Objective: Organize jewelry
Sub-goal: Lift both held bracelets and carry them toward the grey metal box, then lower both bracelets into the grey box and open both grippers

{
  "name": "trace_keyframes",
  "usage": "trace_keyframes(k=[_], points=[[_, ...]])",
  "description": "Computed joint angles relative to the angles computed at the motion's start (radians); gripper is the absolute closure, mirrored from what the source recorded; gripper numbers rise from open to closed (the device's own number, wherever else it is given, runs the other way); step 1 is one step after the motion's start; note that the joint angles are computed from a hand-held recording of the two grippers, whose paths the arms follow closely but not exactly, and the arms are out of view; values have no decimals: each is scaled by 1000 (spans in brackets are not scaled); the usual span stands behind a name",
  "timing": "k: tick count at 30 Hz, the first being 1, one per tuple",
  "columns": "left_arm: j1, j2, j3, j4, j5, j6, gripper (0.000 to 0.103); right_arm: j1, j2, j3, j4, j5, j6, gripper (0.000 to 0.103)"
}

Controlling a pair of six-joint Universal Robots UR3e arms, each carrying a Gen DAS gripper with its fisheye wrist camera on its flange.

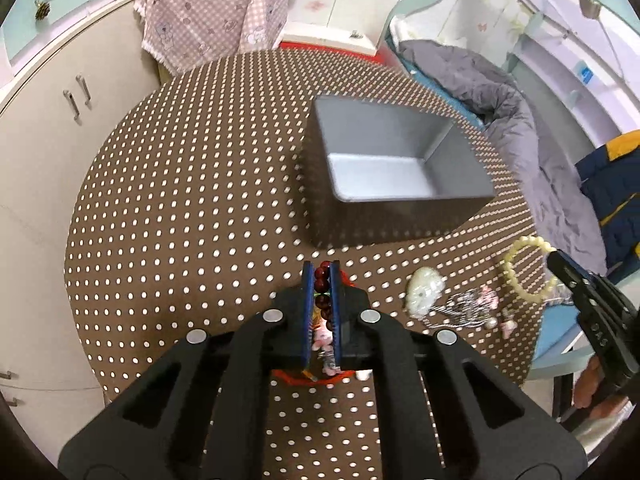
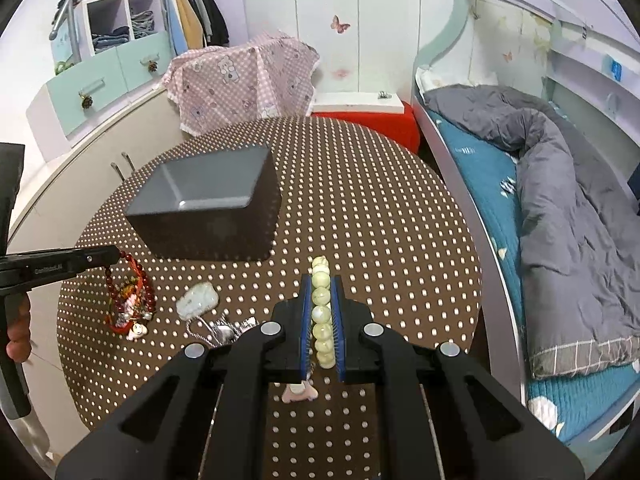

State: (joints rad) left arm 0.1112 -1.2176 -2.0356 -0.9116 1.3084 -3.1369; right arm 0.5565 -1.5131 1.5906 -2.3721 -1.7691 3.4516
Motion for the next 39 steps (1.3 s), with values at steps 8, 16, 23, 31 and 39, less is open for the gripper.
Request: trace_keyframes(k=[8, 16, 23, 31, 39], points=[[14, 43, 51, 0, -47, 17, 95, 19, 61, -116, -16, -31, -38, 95], [15, 20, 134, 24, -61, 6, 95, 29, 122, -246, -56, -39, -106, 95], [-12, -48, 214, 87, -37, -13, 95, 29, 223, -400, -61, 3, -159, 95], [-40, -147, 250, 136, -27, -38, 95, 28, 338, -528, -17, 67, -170, 95], [-42, -227, 277, 133, -26, -47, 94, 3, 417, -625, 73, 128, -151, 94]])
